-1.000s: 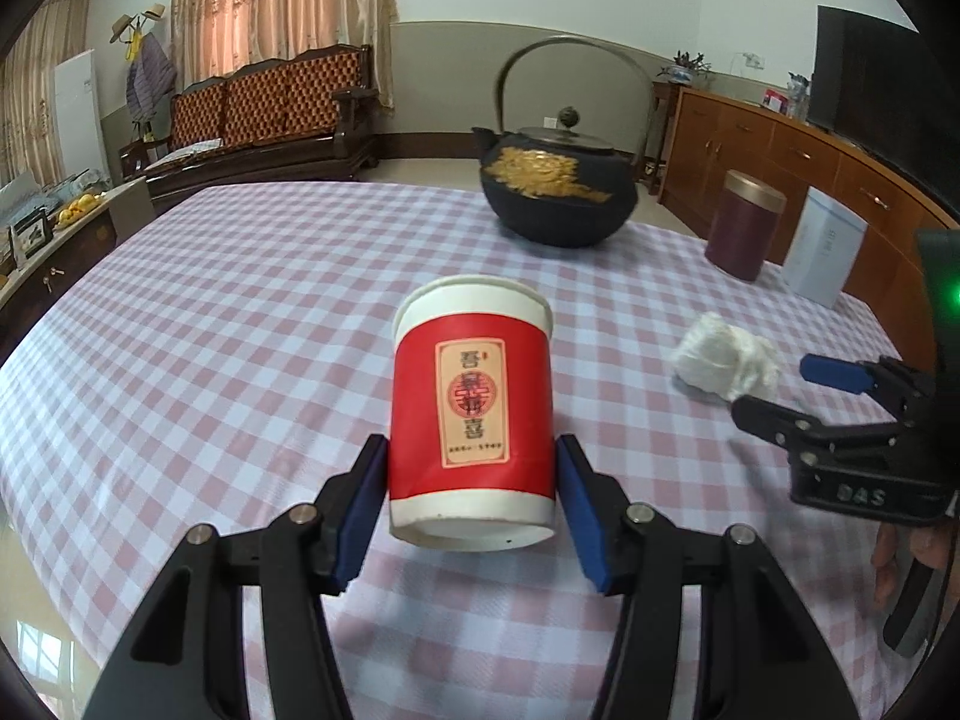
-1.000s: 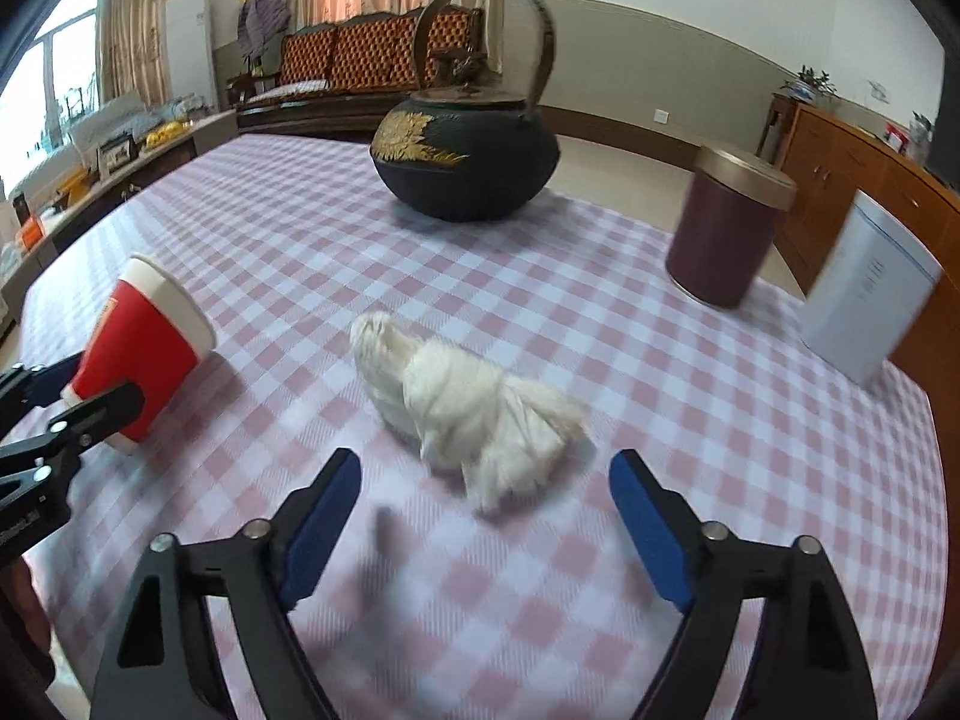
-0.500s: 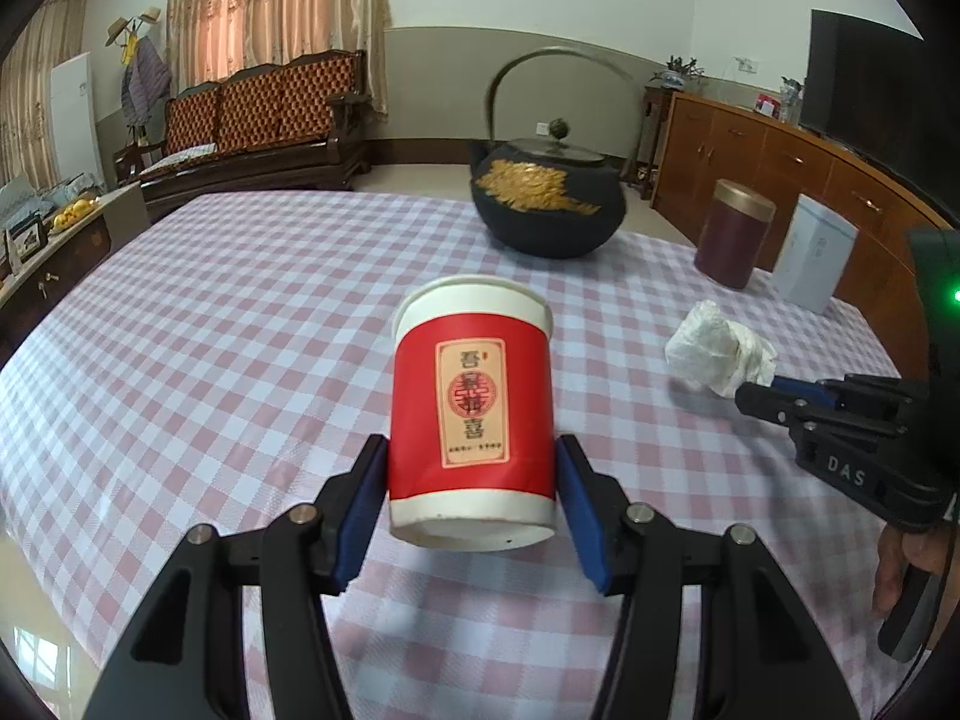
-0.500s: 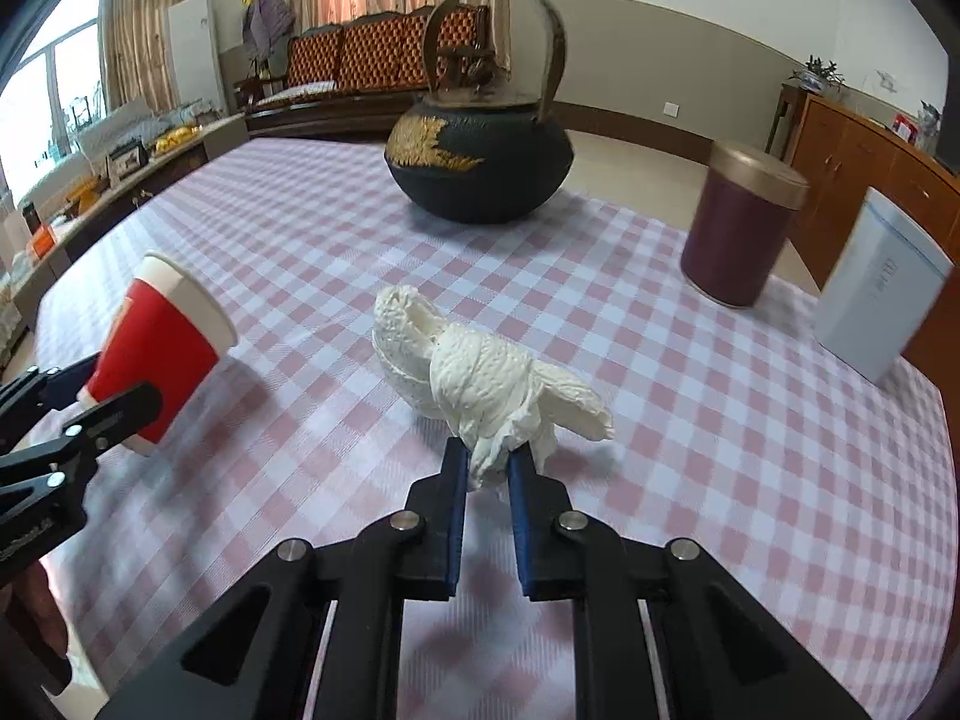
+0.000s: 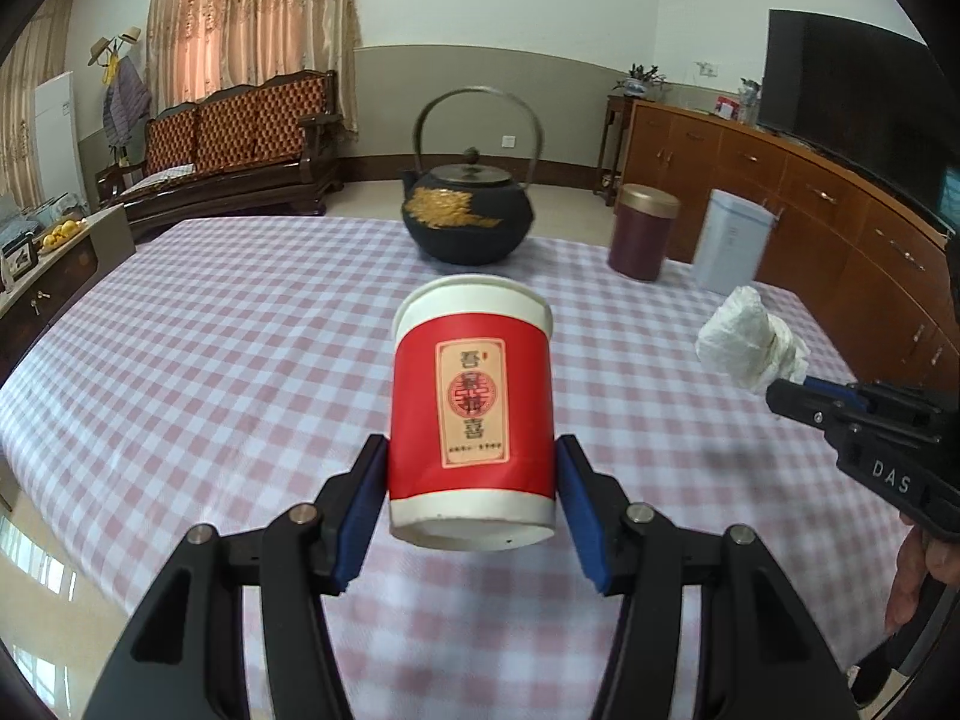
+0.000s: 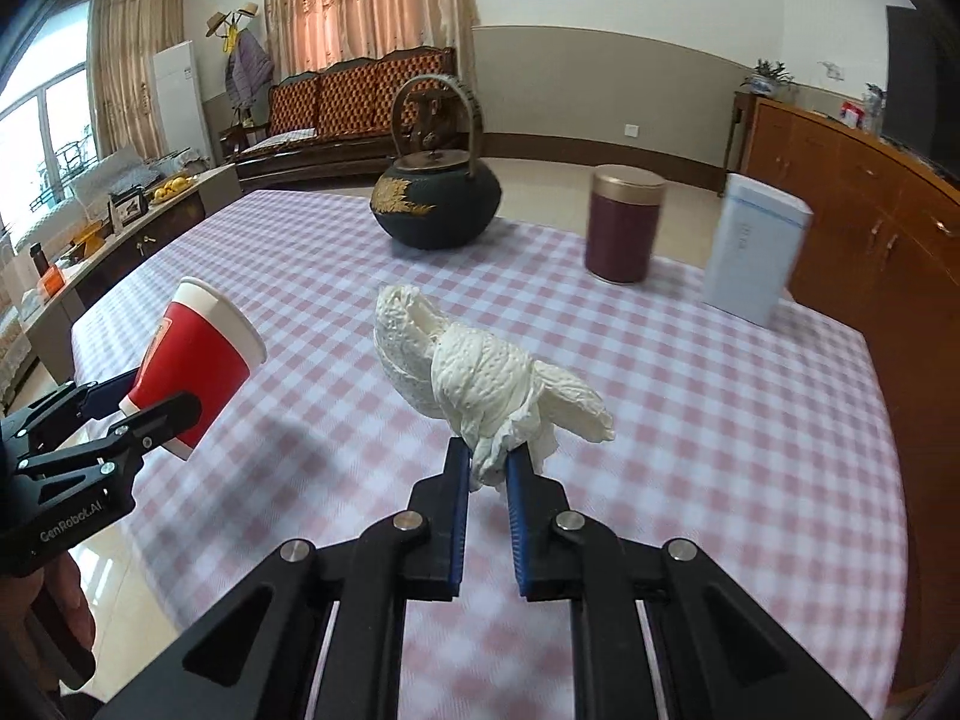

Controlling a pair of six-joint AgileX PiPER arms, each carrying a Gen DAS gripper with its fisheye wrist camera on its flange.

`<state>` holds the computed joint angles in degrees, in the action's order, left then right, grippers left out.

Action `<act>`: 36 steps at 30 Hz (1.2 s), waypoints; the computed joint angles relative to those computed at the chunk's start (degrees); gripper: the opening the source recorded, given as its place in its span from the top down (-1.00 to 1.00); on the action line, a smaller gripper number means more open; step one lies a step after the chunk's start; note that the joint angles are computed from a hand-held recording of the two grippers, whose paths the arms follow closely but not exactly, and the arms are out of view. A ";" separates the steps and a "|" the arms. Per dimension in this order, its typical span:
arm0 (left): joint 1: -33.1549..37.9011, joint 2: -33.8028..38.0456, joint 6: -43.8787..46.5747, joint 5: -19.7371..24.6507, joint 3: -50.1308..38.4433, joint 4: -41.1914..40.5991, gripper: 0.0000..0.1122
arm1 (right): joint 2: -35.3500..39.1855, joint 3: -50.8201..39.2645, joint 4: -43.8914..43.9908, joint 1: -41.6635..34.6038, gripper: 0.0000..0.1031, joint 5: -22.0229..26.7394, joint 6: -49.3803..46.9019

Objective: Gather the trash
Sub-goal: 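Grasp the red paper cup with the left tool while the right tool grasps the white tissue, then carry the red cup and white tissue with both tools over the black bucket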

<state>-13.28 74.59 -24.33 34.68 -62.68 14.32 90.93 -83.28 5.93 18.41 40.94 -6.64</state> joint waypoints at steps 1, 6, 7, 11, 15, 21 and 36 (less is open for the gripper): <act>-0.93 -0.72 -1.01 0.57 0.19 0.71 -0.01 | -1.64 1.46 0.33 -0.41 0.75 -0.08 0.01; -6.26 -4.50 -6.43 3.56 1.10 4.67 -0.01 | -8.62 7.55 0.09 -1.47 0.75 -0.45 0.90; -7.11 -5.01 -7.19 4.05 1.18 5.24 -0.01 | -9.79 8.51 0.20 -1.68 0.75 -0.33 1.03; -11.31 -7.38 -11.05 6.57 1.31 8.38 -0.01 | -15.09 12.59 -0.23 -2.15 0.75 0.27 1.88; -16.32 -9.75 -15.68 9.70 1.23 12.41 -0.01 | -20.03 15.35 0.28 -3.67 0.75 1.54 1.53; -25.50 -12.24 -23.23 14.85 0.89 19.16 -0.01 | -27.28 18.44 0.86 -6.58 0.75 4.11 0.85; -52.61 -10.16 -42.49 27.51 -2.47 32.69 -0.01 | -42.02 22.71 21.98 -38.56 0.75 18.45 -25.02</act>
<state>-65.89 64.43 -66.82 62.19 -65.15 47.02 48.91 -60.57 27.91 -20.14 59.38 -31.66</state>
